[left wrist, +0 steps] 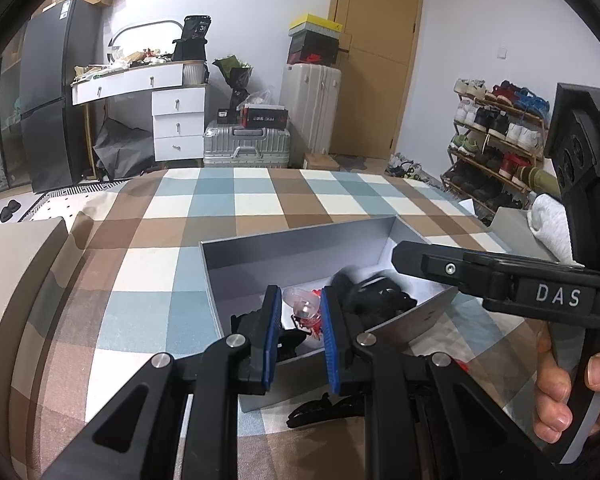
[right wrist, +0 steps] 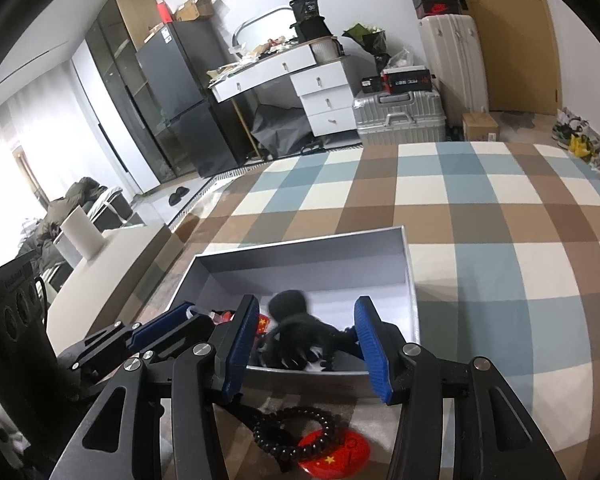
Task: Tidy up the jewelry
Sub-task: 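Open both grippers to drop the ring and claw clip into the box, then move the right gripper to the red China badge and close on it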
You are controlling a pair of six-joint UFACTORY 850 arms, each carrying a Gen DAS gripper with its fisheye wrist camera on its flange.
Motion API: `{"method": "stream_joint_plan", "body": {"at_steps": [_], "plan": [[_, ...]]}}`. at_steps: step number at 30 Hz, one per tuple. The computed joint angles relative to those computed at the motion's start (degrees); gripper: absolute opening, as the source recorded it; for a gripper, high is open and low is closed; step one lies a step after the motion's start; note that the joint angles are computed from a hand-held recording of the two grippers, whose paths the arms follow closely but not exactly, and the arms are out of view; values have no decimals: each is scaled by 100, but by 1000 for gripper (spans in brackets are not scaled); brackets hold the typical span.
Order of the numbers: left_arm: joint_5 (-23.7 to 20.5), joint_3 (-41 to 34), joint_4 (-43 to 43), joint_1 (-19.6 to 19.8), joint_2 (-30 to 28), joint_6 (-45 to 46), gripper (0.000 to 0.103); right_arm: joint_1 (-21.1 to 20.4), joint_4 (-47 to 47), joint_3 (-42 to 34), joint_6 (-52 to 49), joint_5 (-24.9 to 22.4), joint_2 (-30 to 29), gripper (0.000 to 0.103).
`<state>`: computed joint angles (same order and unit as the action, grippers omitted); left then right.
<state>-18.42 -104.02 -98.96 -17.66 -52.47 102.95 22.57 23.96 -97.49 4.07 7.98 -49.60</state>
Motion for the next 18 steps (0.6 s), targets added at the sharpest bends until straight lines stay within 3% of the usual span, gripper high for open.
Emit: {"method": "stream_joint_plan", "body": {"at_steps": [4,7,8,9,11,17,18], "plan": [[-147,141,-593,18,78,590,16,66,1404,253,-1489,187,191,66],[-147,142,-477,14,86,438,42,101,1756,516,-1877,342,362,78],[-173,153,-506,16,92,474,59,109,1817,613,-1944,373,423,81],[-182,195,-711,13,114,696,69,113,1873,686,-1996,385,467,87],[-204,288,-1093,10,159,1129,76,123,1786,860,-1908,459,566,88],[-56,355,-1030,25,192,1064,87,107,2043,1239,-2019,554,764,93],[-86,370,-1047,43,199,1036,94,97,2058,1281,-1999,540,781,93]]}}
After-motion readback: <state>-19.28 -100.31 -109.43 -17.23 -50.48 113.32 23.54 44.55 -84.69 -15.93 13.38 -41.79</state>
